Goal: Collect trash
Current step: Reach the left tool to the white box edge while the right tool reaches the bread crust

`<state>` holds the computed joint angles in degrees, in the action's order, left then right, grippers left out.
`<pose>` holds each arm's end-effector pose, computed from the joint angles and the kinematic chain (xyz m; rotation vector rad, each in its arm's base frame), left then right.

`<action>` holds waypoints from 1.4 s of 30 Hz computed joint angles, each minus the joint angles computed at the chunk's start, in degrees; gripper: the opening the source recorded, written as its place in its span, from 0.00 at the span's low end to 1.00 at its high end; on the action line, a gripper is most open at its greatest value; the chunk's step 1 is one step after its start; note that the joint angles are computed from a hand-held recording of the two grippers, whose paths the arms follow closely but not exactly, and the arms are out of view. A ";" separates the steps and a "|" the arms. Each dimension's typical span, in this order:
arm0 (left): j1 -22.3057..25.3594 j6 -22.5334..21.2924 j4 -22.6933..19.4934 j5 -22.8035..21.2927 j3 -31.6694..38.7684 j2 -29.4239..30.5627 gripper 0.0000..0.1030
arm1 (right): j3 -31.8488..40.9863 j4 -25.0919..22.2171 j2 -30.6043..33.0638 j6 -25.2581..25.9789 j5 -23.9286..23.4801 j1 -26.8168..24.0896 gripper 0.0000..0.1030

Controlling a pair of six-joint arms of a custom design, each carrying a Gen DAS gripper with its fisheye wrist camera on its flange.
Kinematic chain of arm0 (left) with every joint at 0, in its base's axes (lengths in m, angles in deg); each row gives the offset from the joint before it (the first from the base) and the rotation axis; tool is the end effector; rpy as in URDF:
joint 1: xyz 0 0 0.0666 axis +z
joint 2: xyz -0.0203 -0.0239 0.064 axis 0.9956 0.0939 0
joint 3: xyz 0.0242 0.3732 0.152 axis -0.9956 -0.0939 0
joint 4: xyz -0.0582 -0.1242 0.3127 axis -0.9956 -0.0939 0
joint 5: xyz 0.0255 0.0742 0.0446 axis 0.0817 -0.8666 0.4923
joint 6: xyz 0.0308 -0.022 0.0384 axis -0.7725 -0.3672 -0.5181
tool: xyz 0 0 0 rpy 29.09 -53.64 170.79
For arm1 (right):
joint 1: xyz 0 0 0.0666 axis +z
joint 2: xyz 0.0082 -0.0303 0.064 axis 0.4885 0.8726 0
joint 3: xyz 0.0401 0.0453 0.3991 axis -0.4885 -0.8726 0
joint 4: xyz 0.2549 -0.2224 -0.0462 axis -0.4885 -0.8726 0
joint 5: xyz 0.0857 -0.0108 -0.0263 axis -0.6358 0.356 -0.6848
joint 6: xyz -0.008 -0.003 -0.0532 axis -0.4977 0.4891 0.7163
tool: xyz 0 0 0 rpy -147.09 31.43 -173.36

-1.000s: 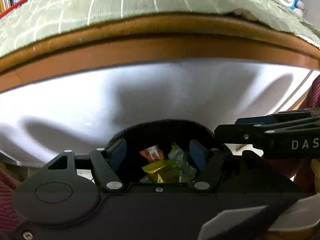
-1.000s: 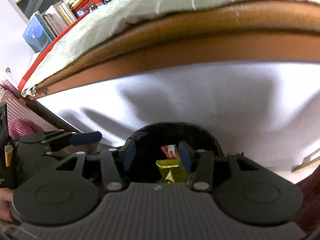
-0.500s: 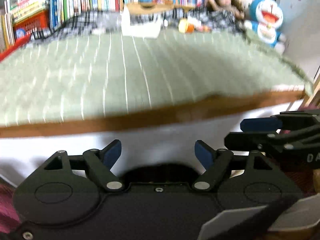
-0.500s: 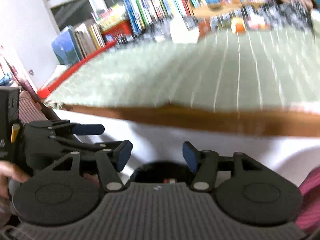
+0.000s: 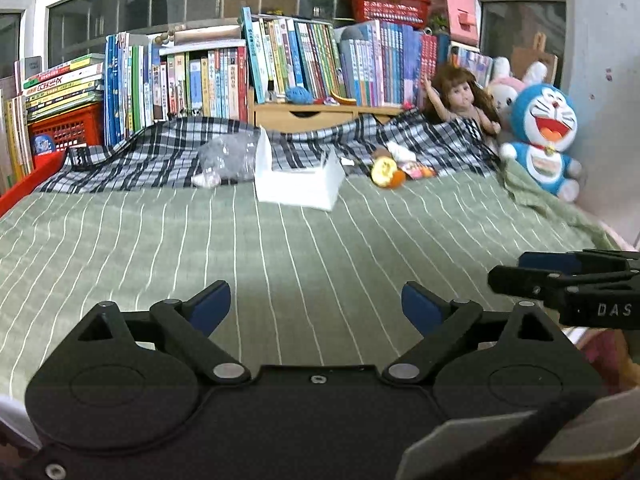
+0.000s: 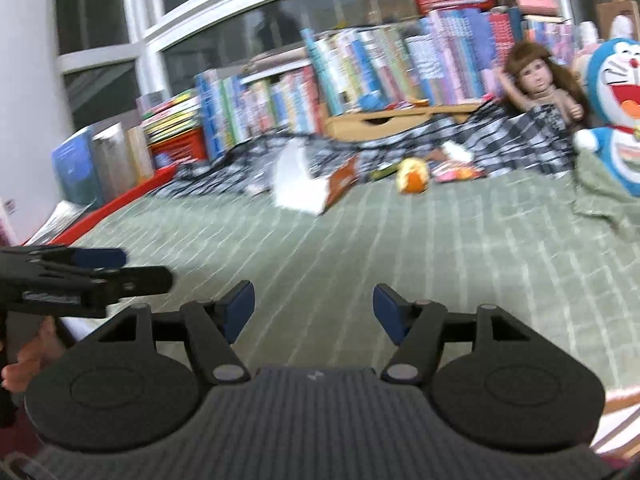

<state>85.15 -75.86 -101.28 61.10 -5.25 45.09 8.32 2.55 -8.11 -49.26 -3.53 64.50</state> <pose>0.2775 -0.0027 0.5497 0.0928 2.1264 -0.1229 0.3340 0.2303 0.5258 -0.2237 2.0714 0.4553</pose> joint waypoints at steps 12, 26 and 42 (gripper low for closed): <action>-1.17 -0.37 10.54 -1.96 7.29 15.86 0.93 | 11.25 1.85 12.80 1.80 2.22 -7.33 0.75; 0.40 2.72 11.94 -2.11 22.58 34.73 0.95 | 36.67 -8.56 33.91 4.56 1.57 -9.55 0.75; 1.57 12.52 6.27 -1.22 32.21 44.07 0.95 | 44.36 -12.41 39.67 7.65 3.15 -9.32 0.73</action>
